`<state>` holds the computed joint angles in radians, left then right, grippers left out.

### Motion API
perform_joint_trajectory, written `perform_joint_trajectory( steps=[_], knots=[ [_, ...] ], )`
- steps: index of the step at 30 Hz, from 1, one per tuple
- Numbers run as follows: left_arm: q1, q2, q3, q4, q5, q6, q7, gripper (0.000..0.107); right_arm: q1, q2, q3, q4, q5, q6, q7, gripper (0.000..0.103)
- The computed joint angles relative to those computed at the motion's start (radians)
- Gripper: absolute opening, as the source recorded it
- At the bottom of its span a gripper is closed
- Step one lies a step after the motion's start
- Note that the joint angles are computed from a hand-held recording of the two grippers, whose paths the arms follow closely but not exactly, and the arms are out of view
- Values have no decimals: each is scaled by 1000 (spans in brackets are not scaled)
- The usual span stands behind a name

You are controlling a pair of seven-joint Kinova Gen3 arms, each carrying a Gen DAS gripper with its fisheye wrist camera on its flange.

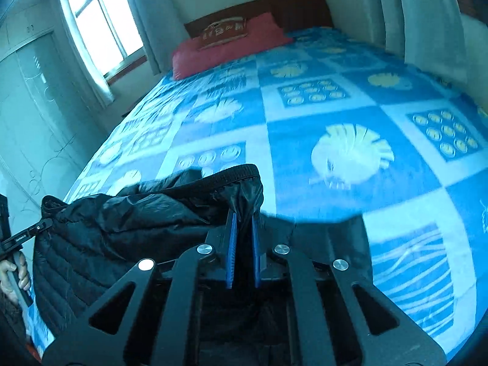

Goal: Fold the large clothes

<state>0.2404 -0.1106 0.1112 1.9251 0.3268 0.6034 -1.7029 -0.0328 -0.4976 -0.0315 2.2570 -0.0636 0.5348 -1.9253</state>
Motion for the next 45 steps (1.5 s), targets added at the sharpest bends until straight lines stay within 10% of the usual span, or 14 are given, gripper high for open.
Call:
perform_joint_trajectory(
  steps=[10,17,24,30,37,45],
  knots=[
    [123,198,-17,-44,-354,-85,382,17,44,251,-17,25,45,-142,-65,9],
    [41,213,32,48,-251,-228,332,24,47,313,-14,70,50,-235,-87,16],
    [-43,147,44,44,-81,-158,200,49,35,265,15,49,54,-166,-107,36],
    [-129,11,63,77,-162,-144,419,58,115,145,-100,40,127,-101,-250,51],
    [162,53,62,-1,-337,-132,587,58,-16,180,-262,-44,233,-104,-390,50],
    [291,253,141,-91,-615,-120,897,58,123,365,-593,-101,545,-79,-707,50]
  ],
)
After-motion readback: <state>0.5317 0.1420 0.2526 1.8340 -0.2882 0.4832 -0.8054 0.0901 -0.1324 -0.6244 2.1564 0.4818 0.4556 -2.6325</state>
